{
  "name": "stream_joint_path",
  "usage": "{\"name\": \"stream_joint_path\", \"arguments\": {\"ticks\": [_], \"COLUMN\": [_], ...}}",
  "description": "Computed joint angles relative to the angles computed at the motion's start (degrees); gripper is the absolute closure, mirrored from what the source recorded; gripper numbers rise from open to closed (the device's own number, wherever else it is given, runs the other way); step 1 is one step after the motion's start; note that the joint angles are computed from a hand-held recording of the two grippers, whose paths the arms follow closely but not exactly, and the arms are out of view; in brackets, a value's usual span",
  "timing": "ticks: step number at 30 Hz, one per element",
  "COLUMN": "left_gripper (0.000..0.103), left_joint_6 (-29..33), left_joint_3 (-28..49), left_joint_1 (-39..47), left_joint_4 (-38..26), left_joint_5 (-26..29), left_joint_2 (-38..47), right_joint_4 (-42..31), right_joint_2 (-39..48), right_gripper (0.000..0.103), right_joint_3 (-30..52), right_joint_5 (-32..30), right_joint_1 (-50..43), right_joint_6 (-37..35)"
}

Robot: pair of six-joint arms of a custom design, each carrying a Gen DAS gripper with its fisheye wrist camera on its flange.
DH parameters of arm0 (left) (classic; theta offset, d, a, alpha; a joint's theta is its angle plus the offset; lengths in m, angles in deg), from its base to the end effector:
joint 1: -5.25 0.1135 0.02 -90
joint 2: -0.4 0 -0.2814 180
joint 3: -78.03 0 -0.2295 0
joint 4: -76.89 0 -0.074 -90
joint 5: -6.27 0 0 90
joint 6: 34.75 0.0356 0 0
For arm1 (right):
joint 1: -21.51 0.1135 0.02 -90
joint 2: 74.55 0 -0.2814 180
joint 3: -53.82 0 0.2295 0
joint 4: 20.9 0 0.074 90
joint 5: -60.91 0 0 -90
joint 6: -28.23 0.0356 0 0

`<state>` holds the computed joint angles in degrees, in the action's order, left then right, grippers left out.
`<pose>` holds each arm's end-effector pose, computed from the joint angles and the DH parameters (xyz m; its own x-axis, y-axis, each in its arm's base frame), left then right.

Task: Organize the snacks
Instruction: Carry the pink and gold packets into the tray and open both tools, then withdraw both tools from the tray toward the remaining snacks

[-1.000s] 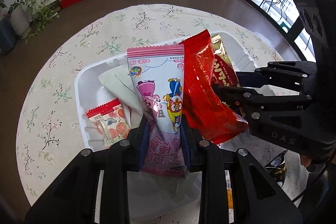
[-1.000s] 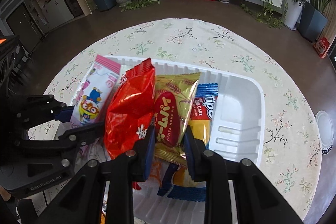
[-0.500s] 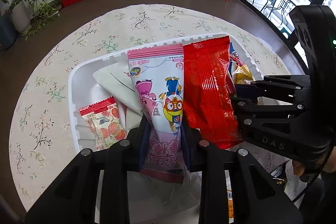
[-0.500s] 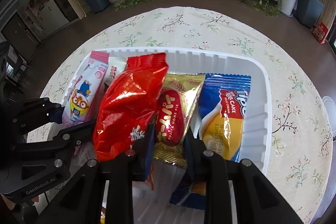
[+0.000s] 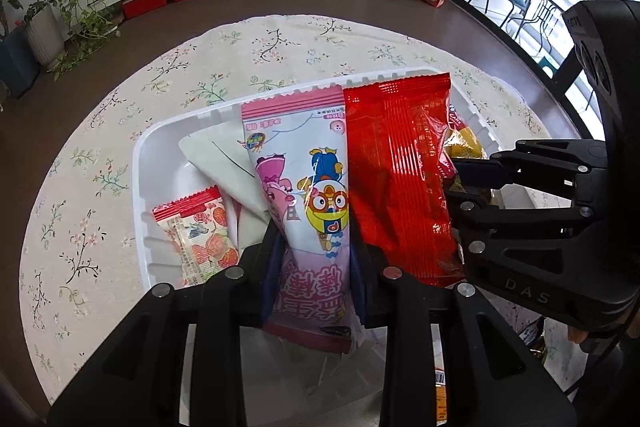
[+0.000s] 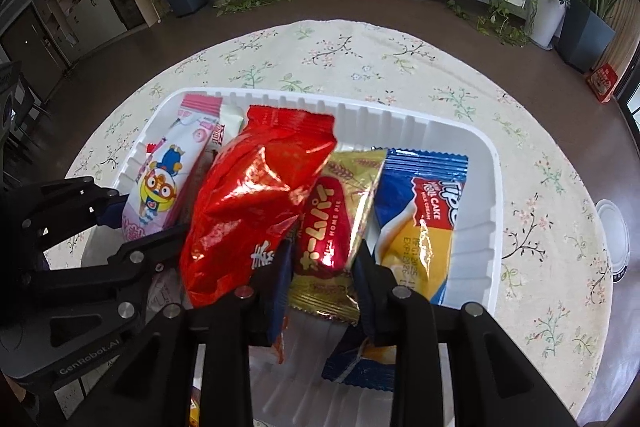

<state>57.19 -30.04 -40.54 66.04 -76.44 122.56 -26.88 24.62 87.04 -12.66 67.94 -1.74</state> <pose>0.2544 -0.2680 0.0796 -0.5845 0.6490 -0.4871 0.7740 0.6261 -0.0946 0.1396 0.1321 0.0789 -0.8770 0.2837 -0.3879 0.2507 0.9587 0.1344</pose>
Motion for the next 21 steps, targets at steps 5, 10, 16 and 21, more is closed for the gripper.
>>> {"name": "stream_joint_path", "arguments": {"ticks": [5,10,16,21], "left_gripper": [0.072,0.050,0.030,0.029], "left_joint_6": [-0.09,-0.38,-1.85,-1.67], "left_joint_3": [-1.88,-3.17,-4.40,-5.88], "left_joint_1": [-0.15,-0.72,0.10,0.05], "left_joint_4": [0.81,1.57,2.39,2.90], "left_joint_5": [-0.68,-1.66,-2.02,-2.31], "left_joint_2": [-1.62,-3.02,-4.75,-6.77], "right_joint_4": [-3.22,-5.98,-7.41,-9.18], "right_joint_2": [-2.68,-3.64,-5.62,-6.50], "right_gripper": [0.060,0.058,0.045,0.042], "right_joint_3": [0.26,0.76,-0.14,0.43], "right_joint_5": [1.28,2.69,3.67,4.70], "right_joint_1": [0.55,0.92,1.21,2.25], "right_joint_6": [0.89,1.85,2.86,3.94]}}
